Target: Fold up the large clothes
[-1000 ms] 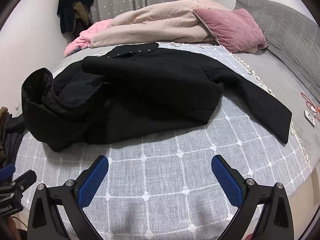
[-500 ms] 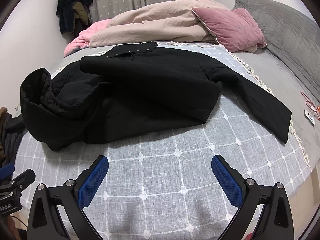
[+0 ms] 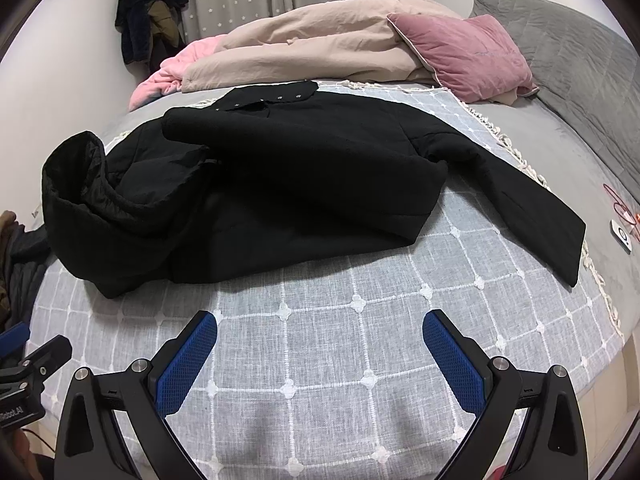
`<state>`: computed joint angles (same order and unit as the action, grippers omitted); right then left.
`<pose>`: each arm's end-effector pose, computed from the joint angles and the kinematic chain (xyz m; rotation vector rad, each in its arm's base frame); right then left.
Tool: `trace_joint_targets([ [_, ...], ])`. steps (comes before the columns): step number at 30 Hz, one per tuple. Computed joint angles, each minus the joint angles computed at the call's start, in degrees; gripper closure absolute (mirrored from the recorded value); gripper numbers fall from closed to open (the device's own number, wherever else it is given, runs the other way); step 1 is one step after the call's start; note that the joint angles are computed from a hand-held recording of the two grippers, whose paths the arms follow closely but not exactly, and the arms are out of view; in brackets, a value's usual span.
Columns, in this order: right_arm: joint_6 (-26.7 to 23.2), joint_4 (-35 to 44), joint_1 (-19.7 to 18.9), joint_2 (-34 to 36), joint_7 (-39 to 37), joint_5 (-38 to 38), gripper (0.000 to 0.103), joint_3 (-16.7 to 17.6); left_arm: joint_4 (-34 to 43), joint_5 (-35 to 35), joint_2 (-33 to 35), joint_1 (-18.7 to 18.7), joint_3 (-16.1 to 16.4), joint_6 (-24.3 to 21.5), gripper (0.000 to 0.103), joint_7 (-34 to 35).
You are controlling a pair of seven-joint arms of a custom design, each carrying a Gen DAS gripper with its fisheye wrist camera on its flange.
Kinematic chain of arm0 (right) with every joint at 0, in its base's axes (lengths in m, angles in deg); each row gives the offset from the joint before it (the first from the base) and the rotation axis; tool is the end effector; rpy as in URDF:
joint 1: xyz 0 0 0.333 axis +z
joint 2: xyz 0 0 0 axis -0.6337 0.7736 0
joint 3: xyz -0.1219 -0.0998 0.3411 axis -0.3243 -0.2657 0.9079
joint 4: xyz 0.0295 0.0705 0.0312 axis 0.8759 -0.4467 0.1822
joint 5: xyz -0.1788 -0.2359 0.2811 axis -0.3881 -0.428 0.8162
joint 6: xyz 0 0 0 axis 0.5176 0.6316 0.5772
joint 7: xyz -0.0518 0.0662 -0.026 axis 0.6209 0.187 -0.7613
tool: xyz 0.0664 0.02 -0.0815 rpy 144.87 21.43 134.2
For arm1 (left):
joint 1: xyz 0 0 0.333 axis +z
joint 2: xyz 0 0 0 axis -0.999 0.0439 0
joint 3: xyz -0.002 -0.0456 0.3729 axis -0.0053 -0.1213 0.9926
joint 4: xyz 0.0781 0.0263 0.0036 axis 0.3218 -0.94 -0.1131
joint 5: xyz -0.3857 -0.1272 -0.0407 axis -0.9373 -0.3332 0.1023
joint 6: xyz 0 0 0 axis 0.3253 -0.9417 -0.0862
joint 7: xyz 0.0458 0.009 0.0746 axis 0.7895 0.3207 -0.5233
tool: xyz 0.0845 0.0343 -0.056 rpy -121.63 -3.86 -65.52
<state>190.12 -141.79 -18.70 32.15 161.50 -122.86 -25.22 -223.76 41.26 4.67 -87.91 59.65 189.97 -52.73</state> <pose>0.5163 0.2557 0.3957 -1.8768 1.7795 -0.5166 0.4877 -0.1203 0.3877 -2.1315 1.6514 -0.4635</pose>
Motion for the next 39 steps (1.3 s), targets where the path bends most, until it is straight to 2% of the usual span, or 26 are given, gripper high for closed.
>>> trace_joint_targets([
  [36, -0.9, -0.1, 0.1, -0.1, -3.1, 1.5, 0.000, 0.2, 1.0, 5.3, 0.1, 0.6, 0.7, -2.7, 0.000, -5.0],
  [39, -0.3, -0.4, -0.5, -0.4, -5.2, 3.2, 0.000, 0.8, 1.9, 12.9, -0.2, 0.8, 0.2, -5.1, 0.000, -10.0],
])
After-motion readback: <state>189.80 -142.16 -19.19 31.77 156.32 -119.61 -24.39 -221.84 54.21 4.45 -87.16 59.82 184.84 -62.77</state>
